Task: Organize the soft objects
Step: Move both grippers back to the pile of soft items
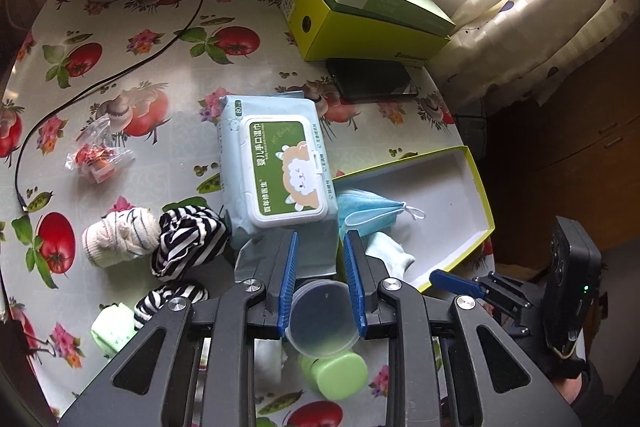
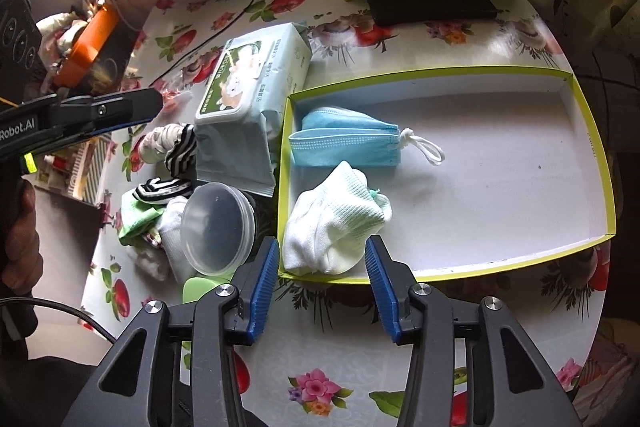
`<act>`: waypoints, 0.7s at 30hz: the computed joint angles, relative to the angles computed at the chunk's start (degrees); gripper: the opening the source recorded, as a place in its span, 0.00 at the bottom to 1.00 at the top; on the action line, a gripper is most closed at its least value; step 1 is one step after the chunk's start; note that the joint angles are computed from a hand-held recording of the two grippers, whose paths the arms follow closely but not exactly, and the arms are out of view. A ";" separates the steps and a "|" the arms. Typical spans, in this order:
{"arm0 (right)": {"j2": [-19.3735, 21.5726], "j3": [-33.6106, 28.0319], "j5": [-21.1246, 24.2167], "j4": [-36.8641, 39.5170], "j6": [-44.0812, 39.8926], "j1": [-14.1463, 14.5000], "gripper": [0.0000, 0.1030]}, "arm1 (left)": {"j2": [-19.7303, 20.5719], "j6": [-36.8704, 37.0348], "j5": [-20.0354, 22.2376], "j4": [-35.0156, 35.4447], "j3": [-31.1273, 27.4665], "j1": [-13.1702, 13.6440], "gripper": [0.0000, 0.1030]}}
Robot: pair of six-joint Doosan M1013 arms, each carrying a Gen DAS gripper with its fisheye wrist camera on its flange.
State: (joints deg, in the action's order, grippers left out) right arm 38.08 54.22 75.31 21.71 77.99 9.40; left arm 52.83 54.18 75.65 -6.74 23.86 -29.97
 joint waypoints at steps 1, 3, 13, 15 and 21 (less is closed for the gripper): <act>-0.22 0.03 -0.30 -0.25 -0.12 0.17 0.43 | -0.89 -0.34 -0.50 0.46 1.59 -0.02 0.24; -0.67 -0.02 -0.99 -0.66 -0.29 0.49 0.44 | -2.44 -1.12 -1.32 1.37 4.36 -0.06 0.24; -2.24 -0.64 -2.33 -1.91 -3.23 2.60 0.44 | -8.29 -2.91 -5.63 3.48 14.84 -0.22 0.24; -2.45 -0.62 -2.29 -2.12 -3.81 3.06 0.45 | -9.23 -3.19 -6.48 3.68 16.51 -0.21 0.24; -2.97 -0.24 -2.57 -2.22 -3.69 3.95 0.48 | -11.72 -3.98 -8.86 4.33 20.99 -0.21 0.24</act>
State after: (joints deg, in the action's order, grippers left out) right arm 35.11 53.98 72.74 19.48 74.30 13.35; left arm 41.11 50.20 66.80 -2.41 44.85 -30.18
